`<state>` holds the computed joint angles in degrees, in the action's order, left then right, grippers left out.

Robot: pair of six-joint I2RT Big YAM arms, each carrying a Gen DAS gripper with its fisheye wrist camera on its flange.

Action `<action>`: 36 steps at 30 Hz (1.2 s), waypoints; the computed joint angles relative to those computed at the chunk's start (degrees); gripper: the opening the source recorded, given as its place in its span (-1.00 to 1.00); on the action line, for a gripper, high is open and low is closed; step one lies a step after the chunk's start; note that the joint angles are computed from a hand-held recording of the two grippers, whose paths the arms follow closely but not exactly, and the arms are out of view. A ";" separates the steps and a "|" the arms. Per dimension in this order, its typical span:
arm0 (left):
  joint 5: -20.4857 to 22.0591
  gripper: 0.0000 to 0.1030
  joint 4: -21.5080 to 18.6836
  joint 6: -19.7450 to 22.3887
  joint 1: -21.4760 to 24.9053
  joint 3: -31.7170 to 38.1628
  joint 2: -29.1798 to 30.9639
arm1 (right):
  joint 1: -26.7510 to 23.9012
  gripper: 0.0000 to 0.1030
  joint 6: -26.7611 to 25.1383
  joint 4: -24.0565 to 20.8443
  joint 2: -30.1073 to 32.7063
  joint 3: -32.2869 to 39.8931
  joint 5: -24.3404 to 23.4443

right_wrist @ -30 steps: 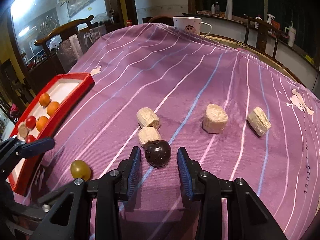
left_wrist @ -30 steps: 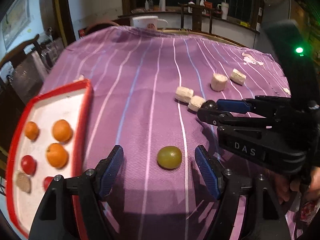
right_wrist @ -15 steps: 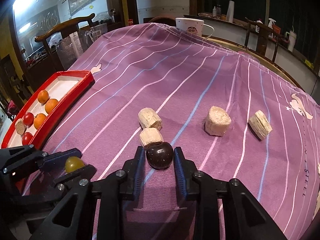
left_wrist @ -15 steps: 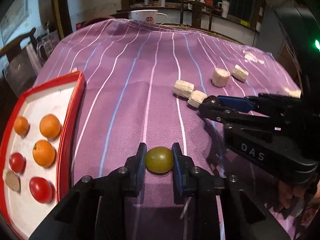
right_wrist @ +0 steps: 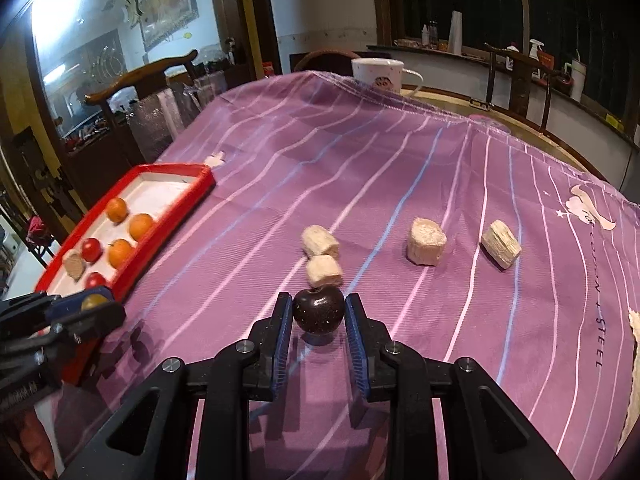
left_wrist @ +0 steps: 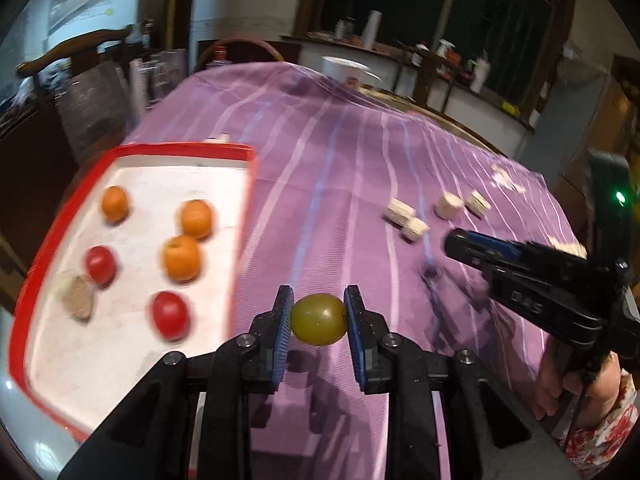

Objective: Organize fruits
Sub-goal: 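Close the left tool on the green grape while the right tool grasps the dark plum, then carry grape and plum into the tray and open both tools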

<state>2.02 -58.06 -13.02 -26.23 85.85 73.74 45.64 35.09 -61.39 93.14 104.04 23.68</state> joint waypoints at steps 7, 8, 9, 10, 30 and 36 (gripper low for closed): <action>-2.02 -0.51 -0.57 -2.82 7.38 -2.78 -4.13 | 3.90 -0.43 -1.25 0.83 2.19 5.62 -0.19; -2.38 -0.51 -0.53 -3.09 8.36 -3.23 -4.57 | 4.31 -0.43 -1.47 0.87 2.84 6.68 -0.55; -3.00 -0.51 -0.58 -3.48 9.53 -3.60 -4.91 | 4.75 -0.43 -1.67 0.91 3.55 7.74 -1.00; -3.27 -0.51 -0.56 -3.69 10.30 -3.96 -5.17 | 5.19 -0.43 -1.99 0.89 4.42 9.01 -1.63; -2.36 -0.50 0.58 -5.69 18.38 -7.85 -5.96 | 9.88 -0.43 -8.20 -11.08 28.25 40.68 -11.02; -2.21 -0.10 1.70 -6.61 19.59 -8.43 -6.92 | 9.45 -0.40 -6.59 -11.14 29.47 41.45 -12.62</action>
